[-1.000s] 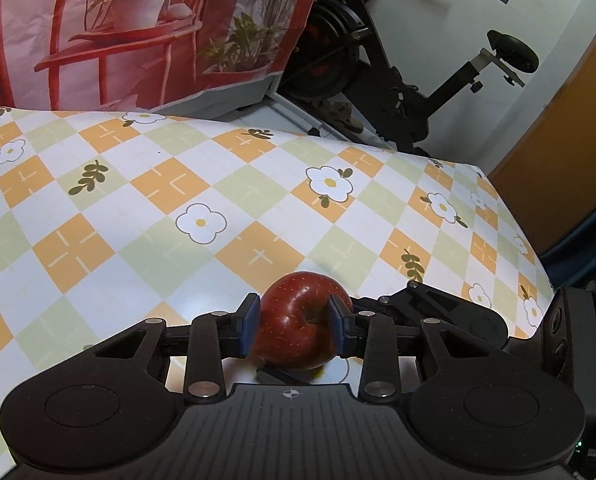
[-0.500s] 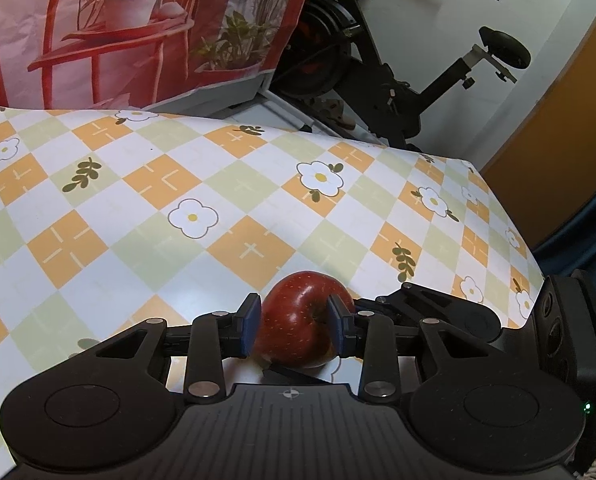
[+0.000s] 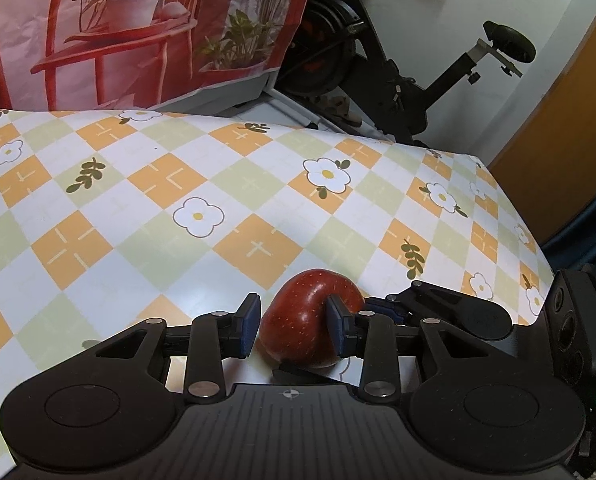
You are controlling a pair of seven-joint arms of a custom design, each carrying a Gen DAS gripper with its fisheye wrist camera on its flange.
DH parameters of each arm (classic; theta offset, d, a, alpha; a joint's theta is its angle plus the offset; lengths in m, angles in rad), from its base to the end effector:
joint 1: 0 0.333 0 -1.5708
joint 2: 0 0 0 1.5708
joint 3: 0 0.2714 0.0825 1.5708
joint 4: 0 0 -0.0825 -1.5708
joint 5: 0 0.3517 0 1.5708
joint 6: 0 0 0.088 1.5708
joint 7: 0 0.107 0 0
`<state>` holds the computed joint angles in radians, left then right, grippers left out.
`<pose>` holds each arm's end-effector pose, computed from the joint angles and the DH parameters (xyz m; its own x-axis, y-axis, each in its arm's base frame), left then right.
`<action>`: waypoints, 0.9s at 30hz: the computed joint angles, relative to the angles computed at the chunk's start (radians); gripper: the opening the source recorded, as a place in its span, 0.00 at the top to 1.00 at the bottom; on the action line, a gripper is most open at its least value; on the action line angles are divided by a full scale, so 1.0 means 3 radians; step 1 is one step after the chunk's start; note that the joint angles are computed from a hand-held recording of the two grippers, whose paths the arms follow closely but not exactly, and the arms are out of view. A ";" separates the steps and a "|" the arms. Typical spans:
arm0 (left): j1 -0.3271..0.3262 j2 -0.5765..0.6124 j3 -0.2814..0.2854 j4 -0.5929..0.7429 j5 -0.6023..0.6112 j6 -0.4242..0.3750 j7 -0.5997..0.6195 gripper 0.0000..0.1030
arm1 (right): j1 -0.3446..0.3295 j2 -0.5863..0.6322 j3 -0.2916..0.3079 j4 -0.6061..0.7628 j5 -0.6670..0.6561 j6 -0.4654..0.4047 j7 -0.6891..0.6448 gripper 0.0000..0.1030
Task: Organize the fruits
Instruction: 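Lift the bright red apple with both grippers and carry it over the plate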
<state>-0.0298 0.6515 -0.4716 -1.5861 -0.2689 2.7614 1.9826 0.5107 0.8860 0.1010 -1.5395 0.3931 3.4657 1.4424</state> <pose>0.6334 -0.2671 0.3308 -0.5534 -0.7906 0.2622 -0.7425 0.3256 -0.5854 0.5964 0.3407 0.2439 0.3238 -0.9201 -0.2203 -0.5719 -0.0048 -0.8203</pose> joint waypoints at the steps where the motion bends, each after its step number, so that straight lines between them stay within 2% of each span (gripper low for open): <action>1: -0.0005 -0.0008 0.0002 -0.0010 0.0009 0.0003 0.0002 0.63 | 0.0026 0.0000 -0.0024 0.0004 0.0024 -0.0004 0.0007 0.40; 7: -0.0015 -0.0126 0.0028 -0.0114 0.0062 -0.0054 0.0042 0.63 | -0.0067 -0.0070 0.0113 -0.0104 -0.0047 0.0019 0.0029 0.40; 9: 0.0033 -0.0186 -0.0012 -0.0177 0.0009 -0.0073 0.0096 0.63 | -0.0150 -0.0130 0.0226 -0.0212 -0.0099 0.0089 0.0062 0.40; 11: 0.0073 -0.0279 -0.0044 -0.0266 -0.0057 -0.0094 0.0161 0.63 | -0.0305 -0.0190 0.0420 -0.0357 -0.0206 0.0216 0.0144 0.40; 13: 0.0092 -0.0402 -0.0058 -0.0393 -0.0115 -0.0090 0.0237 0.63 | -0.0365 -0.0268 0.0504 -0.0495 -0.0269 0.0297 0.0236 0.40; 17: 0.0157 -0.0647 -0.0096 -0.0650 -0.0335 -0.0071 0.0409 0.63 | -0.0236 -0.0479 0.0414 -0.0724 -0.0229 0.0334 0.0301 0.40; 20: 0.0204 -0.0838 -0.0100 -0.0827 -0.0591 -0.0117 0.0551 0.63 | -0.0258 -0.0610 0.0474 -0.0889 -0.0299 0.0371 0.0380 0.40; 23: 0.0205 -0.1049 -0.0053 -0.1027 -0.0843 -0.0149 0.0692 0.63 | -0.0192 -0.0727 0.0456 -0.1009 -0.0327 0.0361 0.0402 0.40; 27: 0.0189 -0.1368 0.0019 -0.1354 -0.1160 -0.0176 0.0952 0.63 | -0.0213 -0.0805 0.0540 -0.1110 -0.0476 0.0347 0.0456 0.40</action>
<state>0.0269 0.2412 -0.4660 -1.9922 -0.6171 2.7087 2.2682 0.4469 0.6445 0.2631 -1.8725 0.2503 3.5699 1.5792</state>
